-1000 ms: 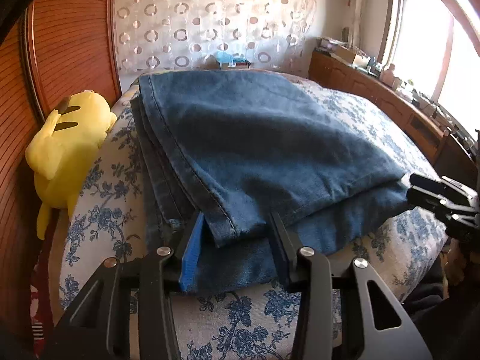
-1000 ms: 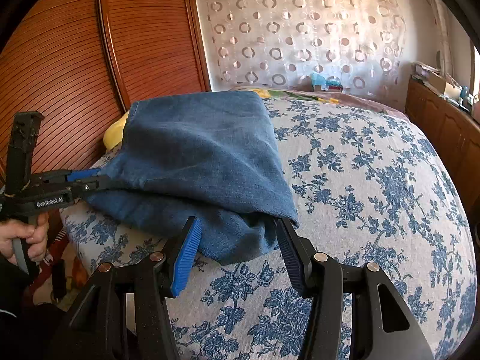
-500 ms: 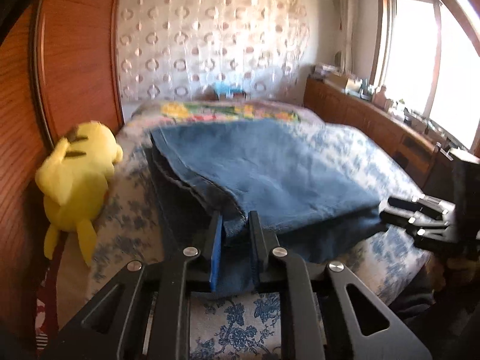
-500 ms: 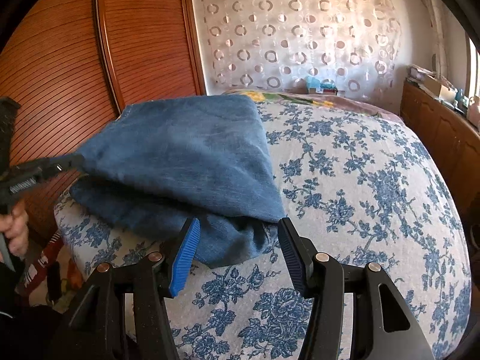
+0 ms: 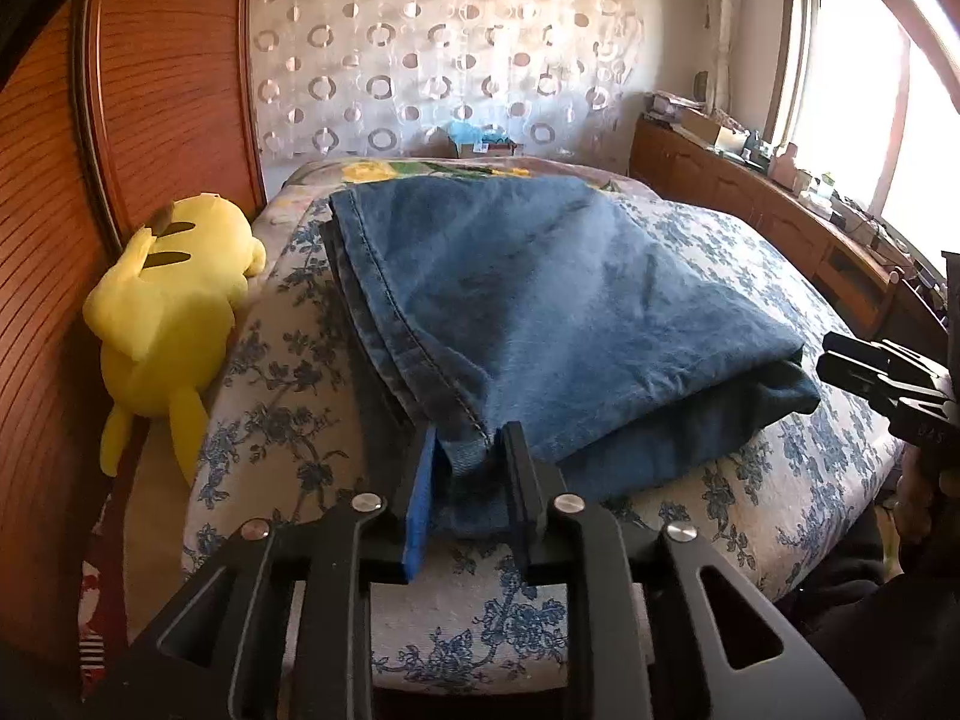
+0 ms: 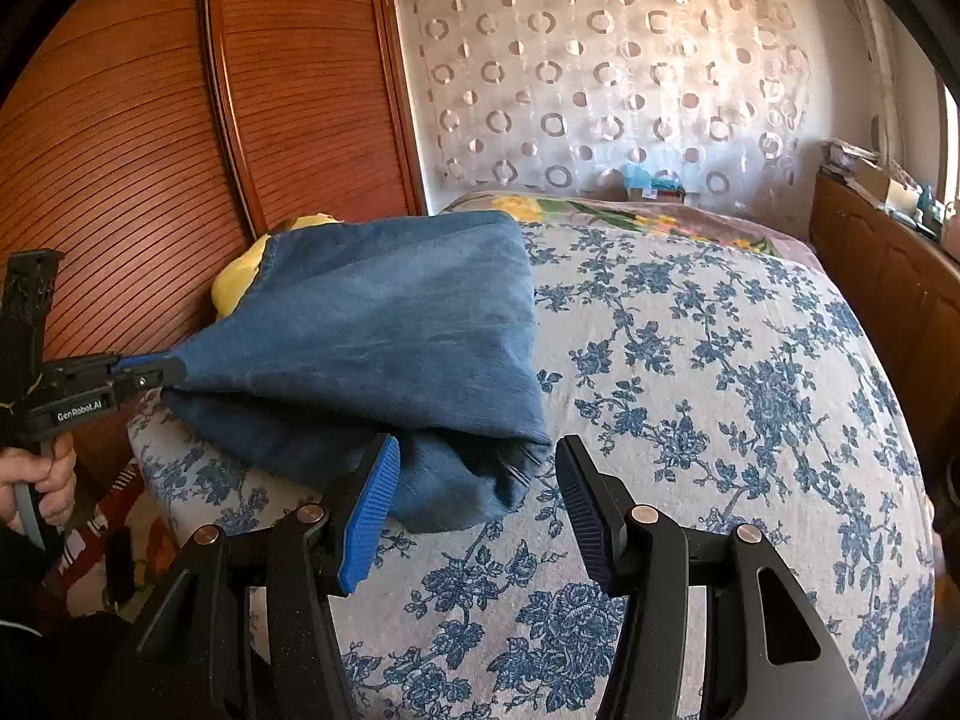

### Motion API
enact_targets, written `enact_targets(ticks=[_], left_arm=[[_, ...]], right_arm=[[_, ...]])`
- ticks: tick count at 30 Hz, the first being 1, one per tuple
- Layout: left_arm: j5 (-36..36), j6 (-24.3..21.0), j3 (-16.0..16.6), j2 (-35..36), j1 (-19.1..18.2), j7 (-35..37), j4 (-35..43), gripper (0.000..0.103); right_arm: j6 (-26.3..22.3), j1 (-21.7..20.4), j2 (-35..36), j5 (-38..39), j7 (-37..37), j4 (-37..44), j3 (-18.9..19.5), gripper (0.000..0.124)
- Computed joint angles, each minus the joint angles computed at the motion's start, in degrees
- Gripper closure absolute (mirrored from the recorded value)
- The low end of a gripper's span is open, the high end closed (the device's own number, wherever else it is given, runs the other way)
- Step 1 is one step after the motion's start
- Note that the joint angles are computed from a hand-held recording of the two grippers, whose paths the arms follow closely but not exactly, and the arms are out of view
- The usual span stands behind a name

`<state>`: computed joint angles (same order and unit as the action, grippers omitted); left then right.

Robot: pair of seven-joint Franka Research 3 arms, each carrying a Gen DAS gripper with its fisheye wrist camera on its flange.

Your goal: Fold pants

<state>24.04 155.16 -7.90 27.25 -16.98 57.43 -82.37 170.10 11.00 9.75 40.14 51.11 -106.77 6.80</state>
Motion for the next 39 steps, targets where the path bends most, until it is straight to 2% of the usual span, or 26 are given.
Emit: enact_targets(ticks=[1,2,3,5,6,14,18,21,24,31,33,35,37,39], left_arm=[[0.42,-0.03,0.29,-0.08,-0.24,-0.24,0.08,0.075],[1.12,-0.02,0.80,-0.23,-0.64,-0.95,0.09,0.067],[2.42,0.14,1.78,-0.51,-1.39,-2.58,0.07,0.054],[4.46,1.67,2.75,-1.30,-1.95,-5.02,-0.71,0.044],[4.83,2.30,2.65,-1.39,-1.77,-5.35,-0.74,0.042],[2.49,0.81,-0.16,4.66,-1.59,-0.63,8.02,0.042],[-0.86,-3.31,-1.52,10.26,-2.47,4.22,15.39,0.042],[-2.40,-7.24,-0.86,12.93,-3.72,5.60,18.93,0.042],[-1.81,-6.31,0.51,12.60,-4.59,5.27,17.68,0.042],[-1.78,-5.31,0.90,12.39,-4.59,4.87,16.89,0.042],[-1.96,-4.73,0.80,12.26,-4.35,4.79,16.40,0.042],[-2.17,-4.23,0.65,12.16,-4.18,4.79,16.04,0.042],[-2.50,-4.27,0.37,12.17,-3.99,5.16,16.11,0.042],[-3.12,-4.66,-0.03,12.00,-3.76,5.50,16.14,0.042]], right_arm=[[0.08,0.25,-0.11,-0.72,0.63,-0.11,-0.27,0.068],[0.05,0.36,-0.07,-1.17,1.01,-0.01,-0.39,0.068],[0.02,0.32,0.06,-1.23,1.01,0.19,-0.34,0.068],[0.18,0.31,-0.08,-1.34,1.02,0.15,-0.27,0.068],[0.25,0.36,-0.14,-1.57,1.16,0.11,-0.31,0.068],[-0.12,0.27,2.27,-3.80,2.92,2.91,-0.85,0.068],[-2.04,-0.10,5.46,-5.85,7.09,7.09,-1.39,0.068],[-3.77,0.30,7.90,-8.96,11.70,10.13,-2.55,0.068],[-6.73,-0.28,9.80,-10.61,14.77,12.67,-2.46,0.068],[-14.43,-0.68,13.37,-13.77,18.54,18.28,-2.20,0.069],[-15.60,-1.21,13.90,-13.08,17.58,19.24,-1.35,0.077],[-17.20,-1.10,14.32,-13.40,17.39,20.48,-1.31,0.095],[-17.03,-1.11,14.27,-13.22,16.76,21.08,-1.07,0.105],[-15.45,-1.27,13.74,-12.30,15.56,21.14,-0.57,0.108]])
